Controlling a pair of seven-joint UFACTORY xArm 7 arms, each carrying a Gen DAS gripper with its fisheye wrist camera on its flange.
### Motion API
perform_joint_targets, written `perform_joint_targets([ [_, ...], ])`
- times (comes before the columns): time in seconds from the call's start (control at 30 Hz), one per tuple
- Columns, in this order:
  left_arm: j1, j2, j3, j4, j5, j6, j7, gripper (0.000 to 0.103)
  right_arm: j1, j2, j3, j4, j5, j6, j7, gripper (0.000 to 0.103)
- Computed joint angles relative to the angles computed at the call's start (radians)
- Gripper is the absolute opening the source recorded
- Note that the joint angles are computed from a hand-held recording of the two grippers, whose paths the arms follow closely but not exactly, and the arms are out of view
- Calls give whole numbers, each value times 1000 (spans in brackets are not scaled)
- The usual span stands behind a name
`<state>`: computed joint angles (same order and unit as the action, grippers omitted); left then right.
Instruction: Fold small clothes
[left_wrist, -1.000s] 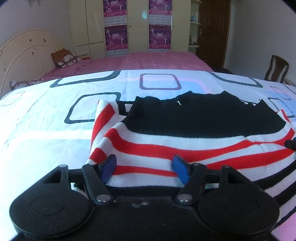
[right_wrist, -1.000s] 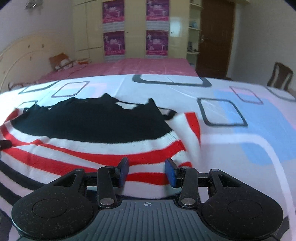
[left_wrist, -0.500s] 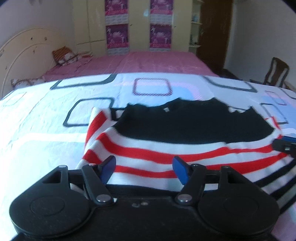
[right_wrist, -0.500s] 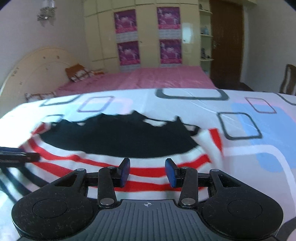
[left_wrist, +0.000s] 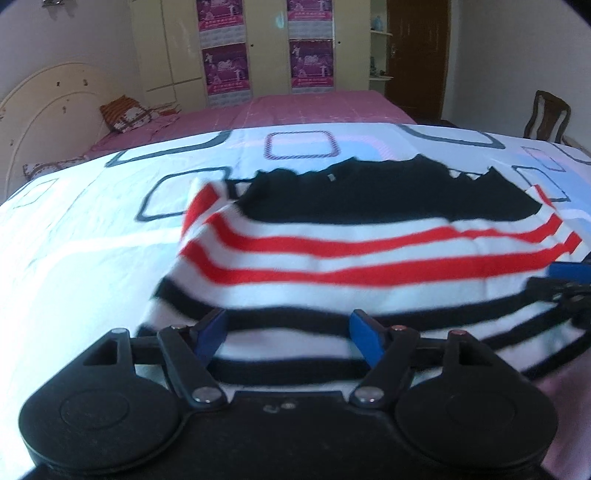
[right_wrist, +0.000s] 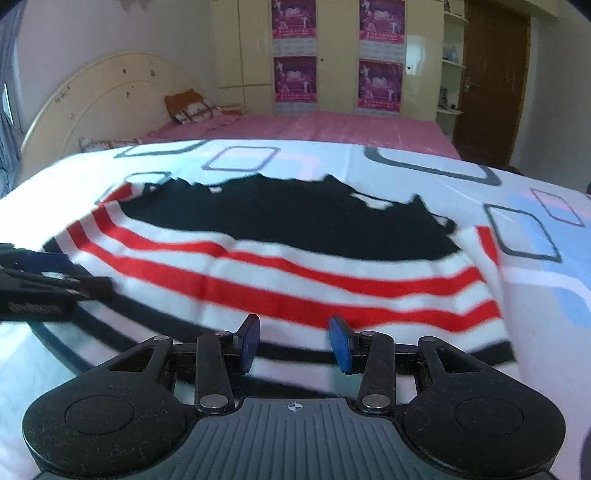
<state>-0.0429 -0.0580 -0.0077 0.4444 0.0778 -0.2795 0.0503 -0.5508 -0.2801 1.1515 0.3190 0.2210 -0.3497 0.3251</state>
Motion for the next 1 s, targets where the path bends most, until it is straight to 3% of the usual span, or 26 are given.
perform_joint_targets([
  [0.1,20,-30,15,-40,6,-4,11,73,100,-80,-93,-62,9,30,32,42],
  [0.17,-18,-35,100,-51,113,-1,-72,73,147,-141,-131,-102,7,70,74,42],
  [0.2,-18,-33,111,-53,136,-7,-90,73,163,-165,-143,-123,6,86,94,42],
  [0.3,42,-29,6,-59,4,-17,8,73,205,-206,-174,-164,-9,117,143,42],
  [0.33,45,-26,-4,-58,-18,-17,22,73,189,-221,-147,-166,-19,121,157,42],
  [0.4,36,-32,7,-53,-14,1,17,73,178,-259,-123,-156,-41,167,179,42],
  [0.5,-20,-53,89,-48,73,46,-55,73,219,-286,-159,-164,-54,205,228,42],
  [0.57,-2,-61,66,-51,60,57,-40,73,192,-285,-134,-163,-85,200,246,42],
  [0.67,3,-74,51,-48,37,87,-29,73,246,-274,-226,-133,-125,277,238,42],
  [0.73,-51,-86,106,-43,39,116,-38,73,283,-282,-267,-137,-129,289,267,42],
  [0.87,-265,-148,316,-45,-22,192,8,74,301,-304,-281,-121,-186,339,289,42],
  [1.0,-344,-202,391,-43,-109,265,66,77,368,-304,-360,-110,-212,305,322,42],
])
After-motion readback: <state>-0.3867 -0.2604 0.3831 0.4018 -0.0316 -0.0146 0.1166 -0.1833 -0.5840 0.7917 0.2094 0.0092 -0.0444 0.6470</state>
